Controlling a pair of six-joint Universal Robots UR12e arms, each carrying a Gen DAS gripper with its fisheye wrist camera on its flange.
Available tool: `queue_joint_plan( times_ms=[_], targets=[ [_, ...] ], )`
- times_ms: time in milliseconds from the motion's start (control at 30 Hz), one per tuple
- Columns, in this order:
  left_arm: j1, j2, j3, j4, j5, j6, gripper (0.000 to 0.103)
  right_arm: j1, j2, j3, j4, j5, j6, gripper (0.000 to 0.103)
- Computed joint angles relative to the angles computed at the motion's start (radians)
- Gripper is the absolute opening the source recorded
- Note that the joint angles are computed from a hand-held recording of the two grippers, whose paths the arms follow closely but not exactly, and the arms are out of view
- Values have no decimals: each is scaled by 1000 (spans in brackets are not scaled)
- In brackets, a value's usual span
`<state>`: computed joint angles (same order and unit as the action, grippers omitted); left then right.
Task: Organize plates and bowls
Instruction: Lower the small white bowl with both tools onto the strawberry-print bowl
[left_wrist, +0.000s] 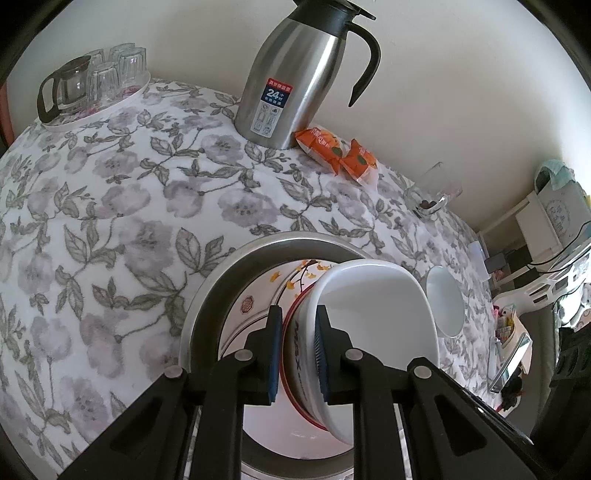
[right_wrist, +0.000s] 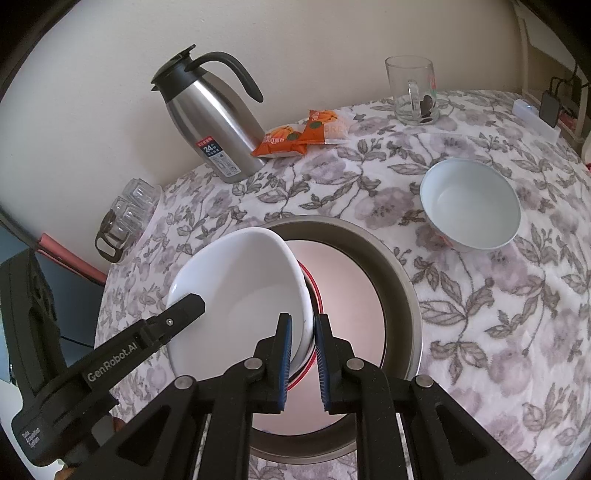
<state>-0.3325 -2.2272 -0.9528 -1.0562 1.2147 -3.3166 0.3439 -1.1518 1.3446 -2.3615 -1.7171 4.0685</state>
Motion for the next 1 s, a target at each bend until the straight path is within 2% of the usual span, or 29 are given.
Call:
queue_joint_plan(
  times_ms=[833, 1000],
  targets=[
    [8, -4, 16, -23, -26, -1, 17, 1, 1, -3, 10, -3, -16, 16],
    [8, 14, 2, 7, -7, 6, 17, 3, -9, 0, 5, -14, -21, 16]
  ],
)
